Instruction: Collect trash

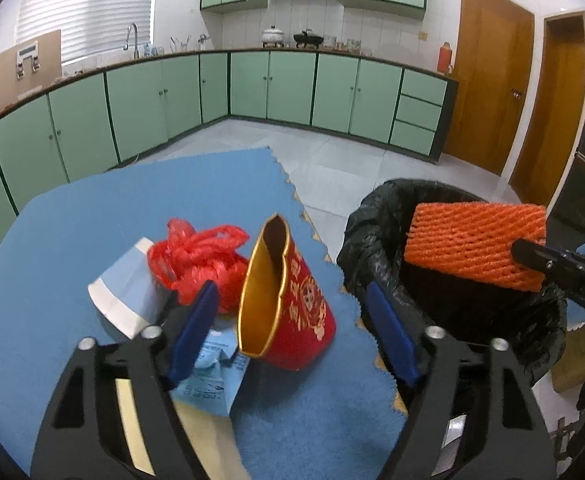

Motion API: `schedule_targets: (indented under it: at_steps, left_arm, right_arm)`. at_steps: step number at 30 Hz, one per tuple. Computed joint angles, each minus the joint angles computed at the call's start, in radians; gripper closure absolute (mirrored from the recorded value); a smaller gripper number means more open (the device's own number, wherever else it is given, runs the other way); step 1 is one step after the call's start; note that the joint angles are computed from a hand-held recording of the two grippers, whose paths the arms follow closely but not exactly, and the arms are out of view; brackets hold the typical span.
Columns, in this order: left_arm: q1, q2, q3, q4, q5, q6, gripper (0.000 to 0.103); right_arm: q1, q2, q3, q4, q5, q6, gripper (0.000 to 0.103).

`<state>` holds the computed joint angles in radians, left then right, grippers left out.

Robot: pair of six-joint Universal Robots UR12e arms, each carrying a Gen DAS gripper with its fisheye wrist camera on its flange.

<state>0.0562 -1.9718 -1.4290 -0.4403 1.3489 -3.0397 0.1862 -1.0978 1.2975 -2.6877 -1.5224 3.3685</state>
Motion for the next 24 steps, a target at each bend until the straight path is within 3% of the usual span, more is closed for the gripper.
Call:
schedule_targets:
  at_steps: [5, 8, 24]
  left_arm:
    - [-0.001, -0.002, 0.005, -0.032, 0.001, 0.000, 0.078]
    - [-0.001, 0.000, -0.002, -0.021, -0.003, -0.002, 0.084]
    - [-0.025, -0.013, 0.054, 0.041, -0.058, -0.011, 0.087]
  right_arm:
    - [-0.001, 0.006, -0.008, 0.014, -0.001, 0.001, 0.092]
    - [0.001, 0.010, -0.014, 0.014, -0.003, 0.002, 0.092]
    - [-0.008, -0.010, -0.001, -0.040, -0.035, 0.006, 0.092]
